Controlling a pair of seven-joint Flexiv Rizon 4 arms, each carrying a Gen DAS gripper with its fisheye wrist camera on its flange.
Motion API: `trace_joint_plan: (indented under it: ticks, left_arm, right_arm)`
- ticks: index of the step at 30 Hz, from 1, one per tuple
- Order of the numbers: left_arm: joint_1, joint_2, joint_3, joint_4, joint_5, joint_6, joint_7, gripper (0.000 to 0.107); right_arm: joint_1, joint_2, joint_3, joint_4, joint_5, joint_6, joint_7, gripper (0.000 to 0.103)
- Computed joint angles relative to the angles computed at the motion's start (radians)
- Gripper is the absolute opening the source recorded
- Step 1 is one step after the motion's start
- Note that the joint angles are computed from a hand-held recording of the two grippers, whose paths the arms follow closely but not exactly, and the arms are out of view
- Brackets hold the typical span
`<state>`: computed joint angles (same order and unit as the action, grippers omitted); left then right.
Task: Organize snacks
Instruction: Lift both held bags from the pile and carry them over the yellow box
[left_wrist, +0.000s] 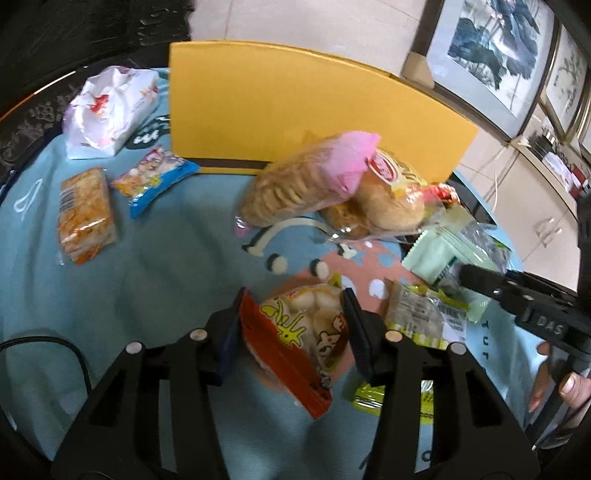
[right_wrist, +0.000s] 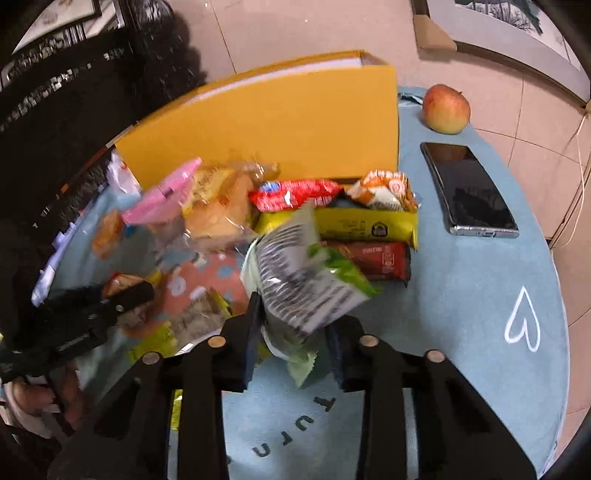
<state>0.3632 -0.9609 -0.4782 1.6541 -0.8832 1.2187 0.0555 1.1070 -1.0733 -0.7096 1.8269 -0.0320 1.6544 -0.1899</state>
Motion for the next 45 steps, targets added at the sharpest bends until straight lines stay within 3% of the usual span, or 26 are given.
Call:
trace_joint_plan:
  ticks: [2,4,5,7,8,9,10,13,16,22,24,27,30,34,36,39,42,44,45]
  left_arm:
    - [-0.006,-0.003,0.006,-0.006,0.002,-0.004,-0.009,0.051]
    - [-0.013,-0.005,0.008,-0.008,0.006,0.007,-0.007,0.053]
    - [-0.013,-0.005,0.003,-0.003,0.005,0.023,0.000,0.053]
    - [-0.016,-0.007,-0.002,-0.002,0.011,0.041,0.005,0.053]
    - [-0.016,-0.008,-0.006,0.000,0.014,0.051,0.005,0.053]
    - [-0.012,-0.009,-0.010,0.001,0.019,0.052,0.004,0.053]
    - [-0.008,-0.009,-0.013,0.001,0.022,0.051,0.000,0.051]
    - [0.007,-0.006,-0.028,0.010,0.028,0.054,0.001,0.049]
    - [0.043,0.012,-0.071,0.039,0.015,0.064,0.035,0.049]
    - [0.099,0.067,-0.135,0.082,-0.062,0.039,0.112,0.050]
    - [0.090,0.081,-0.124,0.088,-0.091,0.033,0.127,0.051]
    - [0.051,0.089,-0.074,0.081,-0.107,0.010,0.124,0.051]
    - [0.011,0.092,-0.025,0.076,-0.120,-0.008,0.122,0.051]
    - [-0.028,0.086,0.020,0.058,-0.129,-0.021,0.118,0.051]
    - [-0.043,0.081,0.041,0.044,-0.125,-0.033,0.100,0.051]
    - [-0.061,0.073,0.061,0.033,-0.118,-0.037,0.081,0.051]
    - [-0.071,0.067,0.071,0.028,-0.105,-0.036,0.071,0.051]
    - [-0.072,0.065,0.069,0.029,-0.100,-0.032,0.071,0.051]
    - [-0.072,0.061,0.066,0.027,-0.098,-0.029,0.073,0.051]
  right_arm:
    - [-0.042,0.001,0.039,-0.016,0.016,0.025,0.009,0.058]
    - [-0.066,-0.010,0.057,-0.037,0.055,0.047,0.004,0.084]
    - [-0.072,-0.001,0.058,-0.045,0.036,0.000,0.029,0.087]
    - [-0.076,-0.009,0.049,-0.061,0.011,-0.021,0.035,0.083]
    - [-0.065,-0.015,0.034,-0.063,-0.004,-0.035,0.036,0.073]
    - [-0.068,-0.017,0.035,-0.065,-0.021,-0.023,0.027,0.054]
    - [-0.075,-0.013,0.044,-0.066,-0.034,-0.009,0.014,0.046]
    - [-0.009,-0.020,-0.018,-0.034,-0.033,-0.010,0.019,0.031]
    - [0.053,-0.036,-0.071,0.019,0.035,0.086,0.013,0.027]
    - [0.138,-0.047,-0.139,0.062,0.146,0.114,-0.040,0.025]
    - [0.122,-0.025,-0.114,0.054,0.140,0.098,-0.077,0.025]
    - [0.024,0.022,-0.005,-0.001,0.064,-0.009,-0.117,0.036]
    - [-0.062,0.019,0.070,-0.041,0.015,-0.002,-0.107,0.050]
    - [-0.085,-0.007,0.075,-0.050,0.061,0.047,-0.048,0.072]
    - [-0.090,-0.025,0.069,-0.055,0.088,0.093,-0.031,0.075]
    - [-0.100,-0.029,0.073,-0.077,0.088,0.072,-0.045,0.082]
    - [-0.100,-0.005,0.066,-0.112,-0.005,-0.085,-0.061,0.081]
    - [-0.096,0.003,0.060,-0.136,-0.089,-0.192,-0.081,0.069]
    - [-0.095,0.003,0.058,-0.129,-0.101,-0.167,-0.075,0.054]
